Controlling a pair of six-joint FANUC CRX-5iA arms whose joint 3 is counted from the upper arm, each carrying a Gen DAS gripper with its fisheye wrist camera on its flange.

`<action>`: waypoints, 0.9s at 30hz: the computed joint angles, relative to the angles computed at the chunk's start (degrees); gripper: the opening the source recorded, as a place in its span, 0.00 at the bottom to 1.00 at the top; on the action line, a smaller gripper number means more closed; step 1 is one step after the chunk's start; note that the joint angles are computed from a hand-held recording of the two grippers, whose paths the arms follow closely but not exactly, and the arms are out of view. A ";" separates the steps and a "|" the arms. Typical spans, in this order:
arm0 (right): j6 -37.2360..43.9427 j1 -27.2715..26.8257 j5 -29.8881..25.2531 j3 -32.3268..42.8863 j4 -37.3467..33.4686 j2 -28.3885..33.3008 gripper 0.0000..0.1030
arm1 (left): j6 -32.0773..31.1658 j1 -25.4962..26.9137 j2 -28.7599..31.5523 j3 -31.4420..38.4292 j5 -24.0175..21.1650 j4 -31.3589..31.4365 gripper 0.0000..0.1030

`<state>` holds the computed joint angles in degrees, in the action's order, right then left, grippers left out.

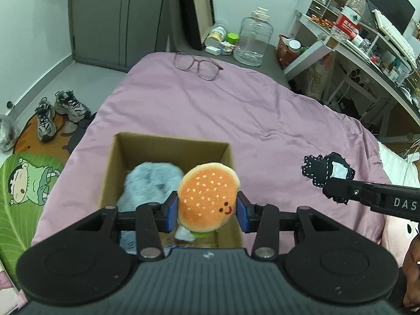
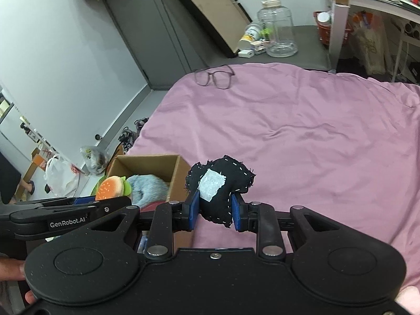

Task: Organize soft objects
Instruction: 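Carry the burger plush and black plush with both grippers over the box, then lower both plushes into the box and open both grippers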

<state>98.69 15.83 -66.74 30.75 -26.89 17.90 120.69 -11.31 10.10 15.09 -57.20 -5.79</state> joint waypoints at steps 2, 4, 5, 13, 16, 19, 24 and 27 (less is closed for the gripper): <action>-0.02 0.79 0.31 -0.49 0.45 -0.48 0.25 | -0.26 0.64 -1.02 -1.64 0.56 0.48 0.42; -0.02 1.57 0.58 -0.82 0.88 -0.82 0.25 | -0.52 1.30 -2.01 -3.29 1.20 0.96 0.42; 0.02 1.99 0.72 -0.95 1.07 -0.97 0.25 | -0.56 1.58 -2.40 -3.98 1.47 1.18 0.42; -0.38 5.47 1.56 -1.63 2.78 -1.65 0.25 | -1.02 4.27 -5.43 -9.60 3.37 3.37 0.43; -0.26 6.83 1.81 -1.78 3.37 -1.71 0.25 | -0.73 5.19 -6.12 -10.92 3.50 3.65 0.46; -0.42 8.13 2.21 -1.99 4.06 -1.73 0.25 | -0.49 6.21 -6.91 -12.47 4.07 4.45 0.50; -1.08 9.99 3.32 -2.11 5.37 -1.60 0.25 | -2.29 7.77 -8.87 -15.66 6.27 6.97 0.51; -1.40 10.90 3.90 -2.05 6.16 -1.44 0.25 | -1.56 8.01 -9.54 -16.27 6.52 6.60 0.52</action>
